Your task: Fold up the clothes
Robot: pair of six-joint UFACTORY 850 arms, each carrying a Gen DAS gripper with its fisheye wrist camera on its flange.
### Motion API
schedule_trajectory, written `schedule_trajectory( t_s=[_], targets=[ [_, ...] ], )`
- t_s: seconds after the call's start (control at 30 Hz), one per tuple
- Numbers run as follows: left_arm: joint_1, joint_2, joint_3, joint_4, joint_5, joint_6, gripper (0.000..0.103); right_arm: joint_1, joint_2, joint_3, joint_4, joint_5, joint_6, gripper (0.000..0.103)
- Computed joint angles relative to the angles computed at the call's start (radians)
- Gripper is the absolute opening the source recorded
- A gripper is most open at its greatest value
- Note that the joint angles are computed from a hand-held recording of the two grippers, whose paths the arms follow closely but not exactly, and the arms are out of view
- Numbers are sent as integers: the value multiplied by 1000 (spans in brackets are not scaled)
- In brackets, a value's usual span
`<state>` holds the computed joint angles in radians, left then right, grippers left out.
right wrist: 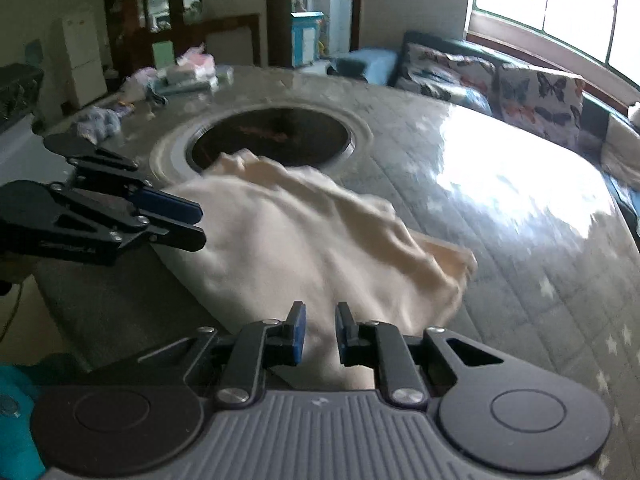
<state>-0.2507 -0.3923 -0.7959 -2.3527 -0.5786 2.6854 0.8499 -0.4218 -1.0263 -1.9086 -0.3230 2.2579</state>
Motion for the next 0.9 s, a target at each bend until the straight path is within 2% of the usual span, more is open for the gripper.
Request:
schedule_trajectory(
  t_s=[0.13,0.23,0.37,0.43,0.5,0.63,0.73,0.9],
  targets=[
    [31,-11,-3,-26,32,-13,25,-1,-33,-39,-126,25,93,14],
    [58,-21,4,21,1,-65,27,-5,-68,-70,-111,58,71,14],
    [62,-8,2,50,-2,-106,28,-8,-74,-74,-77,68,43,15],
    [58,-5,0,8,-8,-64,30,-5,-66,-76,-57,54,14,15],
    [53,-8,-7,-41,-10,-21,31,-4,-64,-81,-96,37,46,15],
    [62,-41,-34,-26,33,-73,31,-13,-91,-110,-198,29,156,15],
    [76,-37,-19,-16,19,-85,31,-15,-132,-150,-125,57,49,15],
    [90,-24,-3,31,25,-153,31,-17,-132,-131,-208,66,108,16]
  ],
)
